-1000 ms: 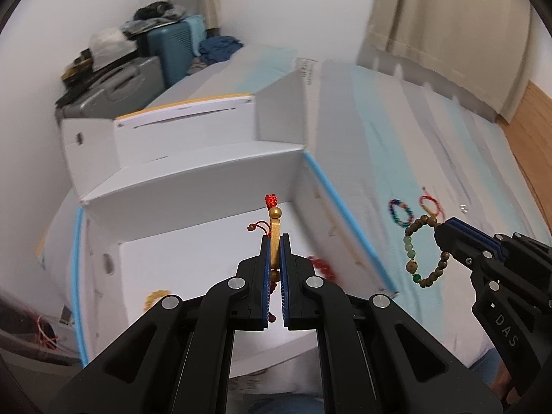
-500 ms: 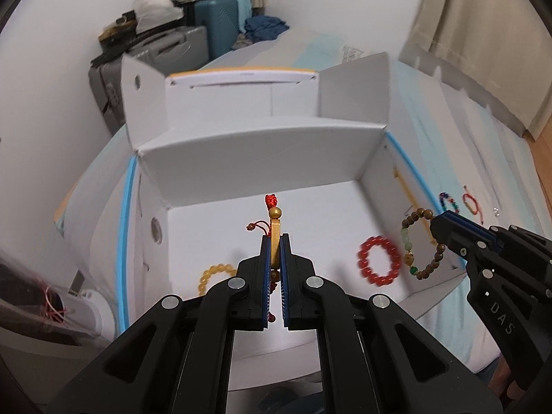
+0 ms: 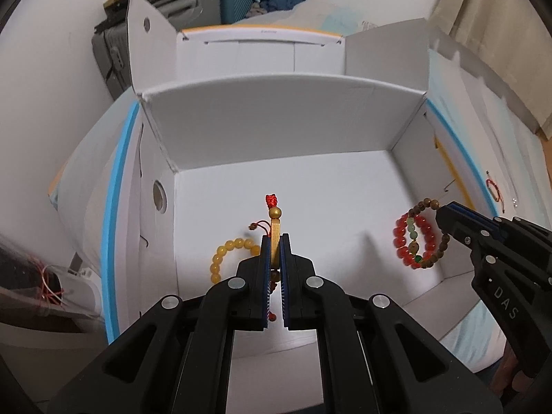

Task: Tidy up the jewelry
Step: 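Carry both held bracelets over the white cardboard box with both tools, then open both tools to drop the bracelets into the box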

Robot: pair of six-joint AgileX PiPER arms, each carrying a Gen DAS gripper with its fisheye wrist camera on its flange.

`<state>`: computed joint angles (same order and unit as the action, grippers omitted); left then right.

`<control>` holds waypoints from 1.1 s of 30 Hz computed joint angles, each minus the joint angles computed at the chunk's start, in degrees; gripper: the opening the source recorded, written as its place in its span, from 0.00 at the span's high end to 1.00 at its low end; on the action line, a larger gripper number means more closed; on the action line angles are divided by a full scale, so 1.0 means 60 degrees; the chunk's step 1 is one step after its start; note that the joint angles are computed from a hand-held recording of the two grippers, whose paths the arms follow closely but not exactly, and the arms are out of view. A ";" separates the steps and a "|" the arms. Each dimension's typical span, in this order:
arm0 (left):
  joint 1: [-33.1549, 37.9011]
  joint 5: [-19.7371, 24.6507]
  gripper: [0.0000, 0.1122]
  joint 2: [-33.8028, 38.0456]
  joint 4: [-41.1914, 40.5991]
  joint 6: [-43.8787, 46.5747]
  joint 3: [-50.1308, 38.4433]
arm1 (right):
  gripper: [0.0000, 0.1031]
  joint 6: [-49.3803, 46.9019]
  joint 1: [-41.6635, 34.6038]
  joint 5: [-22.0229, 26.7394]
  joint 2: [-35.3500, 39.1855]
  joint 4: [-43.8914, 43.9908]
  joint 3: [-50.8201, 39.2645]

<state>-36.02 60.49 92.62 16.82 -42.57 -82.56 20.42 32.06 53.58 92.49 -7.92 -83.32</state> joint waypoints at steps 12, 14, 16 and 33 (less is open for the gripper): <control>0.0114 0.0041 0.96 0.0089 0.0094 -0.0049 0.0136 | 0.91 -0.0037 -0.0004 -0.0385 0.0286 0.0182 0.0281; 0.0068 0.0104 0.94 0.0066 0.0241 -0.0193 0.0149 | 0.90 -0.0080 -0.0027 -0.0426 0.0223 0.0238 0.0361; 0.0049 0.0157 0.93 0.0048 0.0295 -0.0245 0.0139 | 0.79 -0.0086 -0.0030 -0.0410 0.0171 0.0205 0.0386; -0.1028 0.0661 0.21 -0.0003 0.1647 -0.1361 -0.0451 | 0.10 -0.0010 -0.0505 -0.0828 -0.1643 -0.0229 0.1043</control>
